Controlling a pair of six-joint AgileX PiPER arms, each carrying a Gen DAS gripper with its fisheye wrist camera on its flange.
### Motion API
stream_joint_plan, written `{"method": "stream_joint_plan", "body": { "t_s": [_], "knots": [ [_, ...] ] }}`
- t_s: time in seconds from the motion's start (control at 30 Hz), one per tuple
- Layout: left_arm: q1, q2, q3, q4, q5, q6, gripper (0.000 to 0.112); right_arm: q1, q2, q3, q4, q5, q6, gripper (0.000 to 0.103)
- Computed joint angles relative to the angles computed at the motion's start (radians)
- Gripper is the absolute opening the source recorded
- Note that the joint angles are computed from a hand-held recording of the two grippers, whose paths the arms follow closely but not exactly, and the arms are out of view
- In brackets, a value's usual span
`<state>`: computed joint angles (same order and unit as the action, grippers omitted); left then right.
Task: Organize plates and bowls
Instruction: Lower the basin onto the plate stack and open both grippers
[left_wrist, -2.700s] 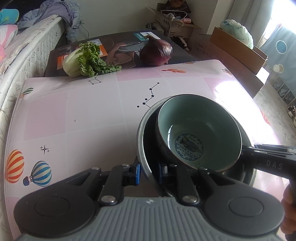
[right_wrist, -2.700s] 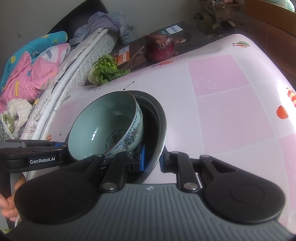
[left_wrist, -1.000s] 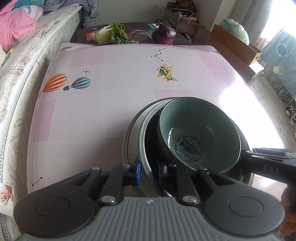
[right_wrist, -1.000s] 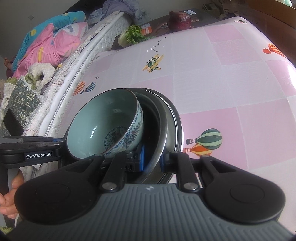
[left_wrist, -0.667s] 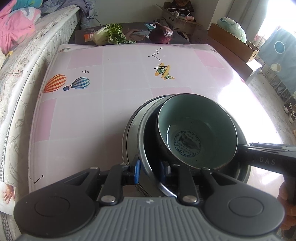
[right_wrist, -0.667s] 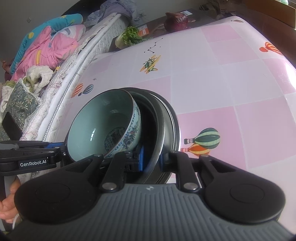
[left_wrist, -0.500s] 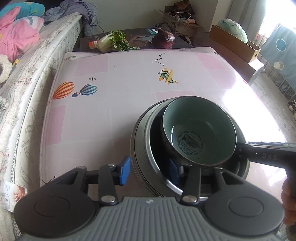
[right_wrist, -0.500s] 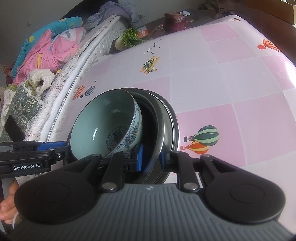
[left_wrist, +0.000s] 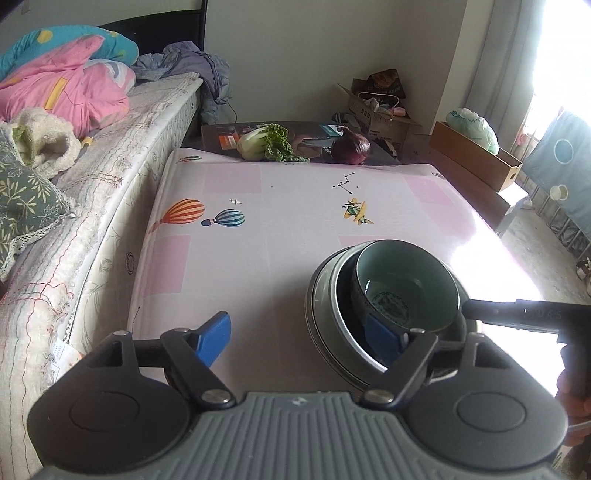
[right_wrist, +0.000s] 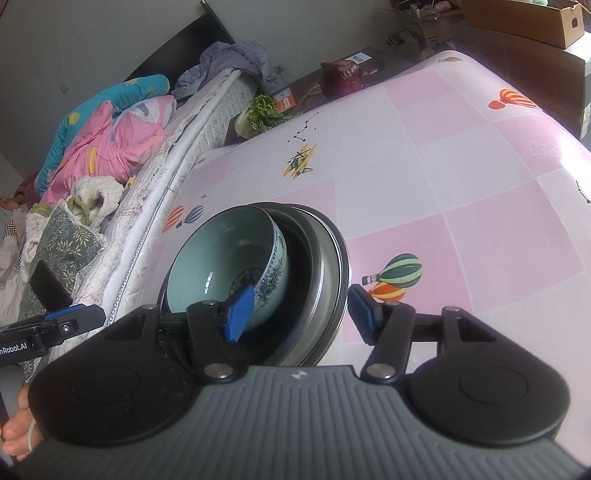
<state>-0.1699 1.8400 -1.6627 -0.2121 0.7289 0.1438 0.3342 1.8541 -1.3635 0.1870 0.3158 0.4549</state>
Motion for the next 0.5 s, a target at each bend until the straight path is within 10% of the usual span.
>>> {"method": "stream_joint_plan", "body": {
  "t_s": [0.3, 0.5],
  "knots": [
    [0.036, -0.063, 0.115, -0.041, -0.032, -0.006, 0.084, 0.057, -0.006, 0.021, -0.100, -0.033, 0.060, 0.056],
    [0.027, -0.098, 0.171, -0.010, -0.070, -0.012, 0.089, 0.098, -0.076, 0.090, -0.535, -0.037, 0.480, 0.074]
  ]
}}
